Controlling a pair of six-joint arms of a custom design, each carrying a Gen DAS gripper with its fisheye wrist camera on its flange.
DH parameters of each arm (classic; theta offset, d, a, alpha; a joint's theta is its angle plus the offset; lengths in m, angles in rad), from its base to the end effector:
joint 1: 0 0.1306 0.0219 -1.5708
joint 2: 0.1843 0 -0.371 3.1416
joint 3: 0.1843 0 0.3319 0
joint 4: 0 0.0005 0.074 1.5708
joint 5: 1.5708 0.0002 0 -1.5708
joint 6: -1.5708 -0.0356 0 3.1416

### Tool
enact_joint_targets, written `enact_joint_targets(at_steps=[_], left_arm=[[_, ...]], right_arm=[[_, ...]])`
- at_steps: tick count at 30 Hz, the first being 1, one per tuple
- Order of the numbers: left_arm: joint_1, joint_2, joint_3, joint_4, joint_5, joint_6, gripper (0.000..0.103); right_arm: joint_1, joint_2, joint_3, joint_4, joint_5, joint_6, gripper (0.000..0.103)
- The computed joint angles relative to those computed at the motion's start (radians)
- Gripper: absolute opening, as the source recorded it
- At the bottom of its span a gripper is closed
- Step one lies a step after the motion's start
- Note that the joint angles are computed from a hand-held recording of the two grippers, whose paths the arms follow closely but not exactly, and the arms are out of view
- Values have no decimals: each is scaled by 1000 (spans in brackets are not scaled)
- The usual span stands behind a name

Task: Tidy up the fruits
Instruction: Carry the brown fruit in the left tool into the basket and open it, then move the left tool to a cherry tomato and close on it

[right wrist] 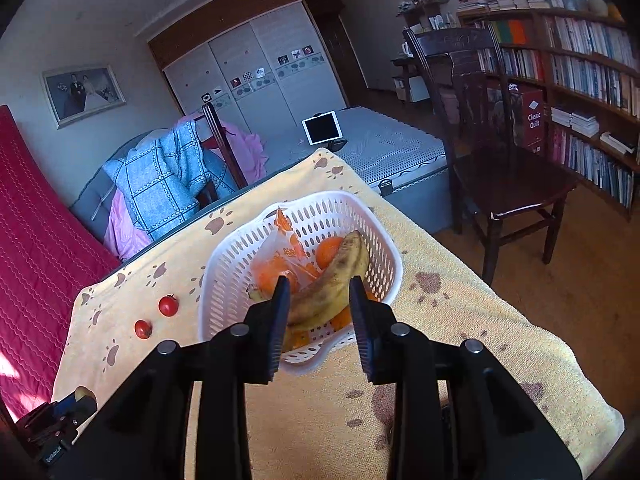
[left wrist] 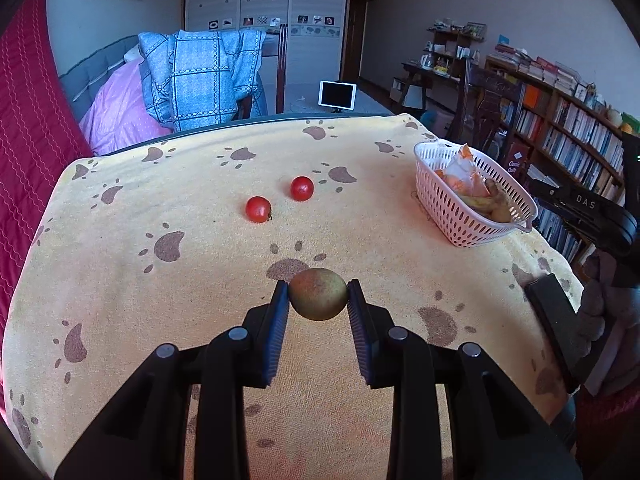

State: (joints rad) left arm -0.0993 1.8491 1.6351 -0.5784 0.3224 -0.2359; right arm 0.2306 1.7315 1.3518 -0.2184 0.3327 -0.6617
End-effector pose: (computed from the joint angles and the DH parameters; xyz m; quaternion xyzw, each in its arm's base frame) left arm 0.5833 -0.0699 0.3152 0.2124 0.8903 -0.1226 0.3838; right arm 0.5328 0.1126 0.2959 0.2621 0.8351 0.0668 0.4790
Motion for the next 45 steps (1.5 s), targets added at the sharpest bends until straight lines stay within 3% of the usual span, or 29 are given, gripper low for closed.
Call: enact_joint_targets(at_steps=[10,19,22,26,32,34,45], left_arm=[[-105,53,130,-24,23,-33,30],[-174,162,319,-119,42,-28,30],[-191,204,383,-153,37,-20,30],[-213,250,448,-185,25,-25,30],[-226,292,497,-209,18,-15,32],[-221,306,520,-229,25,-3,37],[-181,297,521,-210,15,42,44]], right_arm=[[16,-5,-23,45,31,19,32],[0,-17,-48,66,27,-8,32],[-3,-19,-52,73,29,-10,41],[-3,-17,-49,72,26,-5,42],[-7,-14,-48,66,15,-15,42],[-8,-14,-49,67,14,-16,42],[-3,-10,-42,65,5,-5,42]])
